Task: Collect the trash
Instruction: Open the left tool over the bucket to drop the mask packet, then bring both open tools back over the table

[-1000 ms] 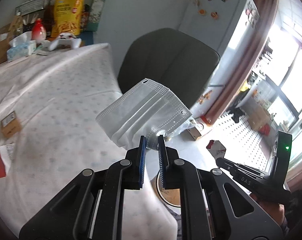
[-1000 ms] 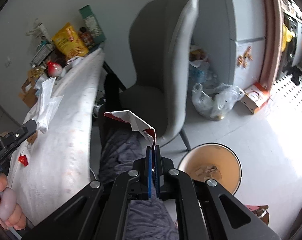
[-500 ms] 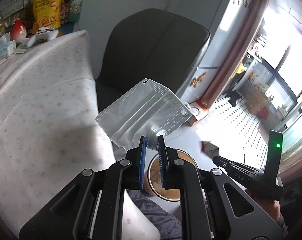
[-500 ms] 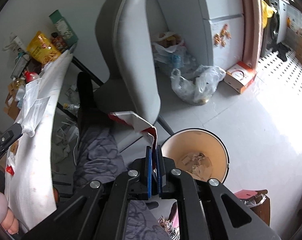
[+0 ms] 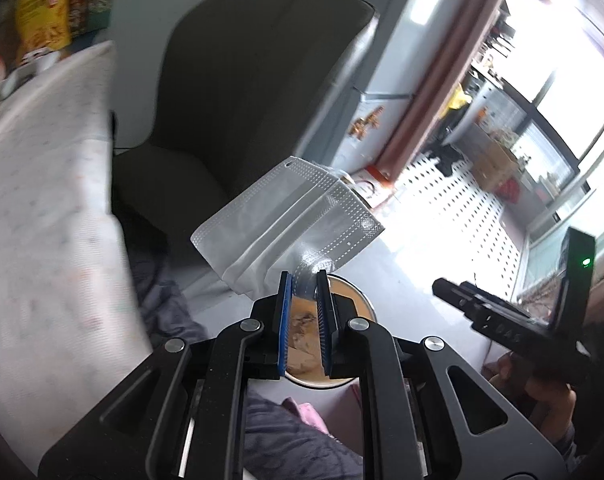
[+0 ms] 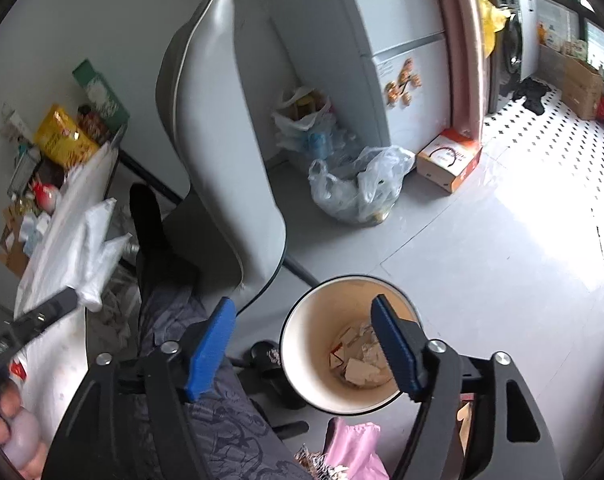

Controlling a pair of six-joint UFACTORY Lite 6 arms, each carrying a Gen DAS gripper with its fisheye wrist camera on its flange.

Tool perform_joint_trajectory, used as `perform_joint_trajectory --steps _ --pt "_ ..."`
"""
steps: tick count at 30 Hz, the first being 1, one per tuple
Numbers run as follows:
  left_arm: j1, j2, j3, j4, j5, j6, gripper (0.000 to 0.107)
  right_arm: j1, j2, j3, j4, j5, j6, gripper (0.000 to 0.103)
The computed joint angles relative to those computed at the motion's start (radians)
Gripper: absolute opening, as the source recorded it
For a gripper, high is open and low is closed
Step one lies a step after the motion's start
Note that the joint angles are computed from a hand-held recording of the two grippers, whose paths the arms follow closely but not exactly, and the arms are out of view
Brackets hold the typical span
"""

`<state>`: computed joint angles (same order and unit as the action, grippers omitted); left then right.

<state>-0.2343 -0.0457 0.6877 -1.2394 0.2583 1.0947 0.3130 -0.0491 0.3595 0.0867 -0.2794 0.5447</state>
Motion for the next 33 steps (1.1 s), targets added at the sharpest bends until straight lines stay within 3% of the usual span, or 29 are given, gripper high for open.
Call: perform_joint_trajectory --steps 11,12,13,15,18,25,33 --pt "-0.211 0.3 0.213 -0.091 -0.002 0.025 0.013 -0.291 -0.222 -0.114 -0.456 0.056 0.322 0.075" --pt "-0.214 0.321 0.226 -0.104 0.013 0.038 0.02 -0.309 -0.23 -0.118 -0.494 0.056 0.354 0.075" --pt "-0.219 0.348 0.244 -0.106 0.031 0.04 0.043 -0.321 -0.241 -0.123 -0.522 0.055 0.378 0.075" --pt "-0.234 0.374 0.259 -0.087 0.003 0.013 0.074 -0.333 -0.257 -0.134 -0.547 0.054 0.399 0.075" --pt "-0.214 0.35 0.236 -0.155 0.012 0.079 0.082 -0.323 -0.253 -0.138 -0.522 0.048 0.379 0.075" --pt "-0.114 0.195 0.139 -0.132 0.003 0.067 0.095 -0.21 -0.204 -0.108 -0.345 0.041 0.262 0.077" --pt "0.097 -0.035 0.013 -0.018 0.055 -0.026 0.097 0.051 -0.183 -0.016 0.164 0.062 -0.137 0.092"
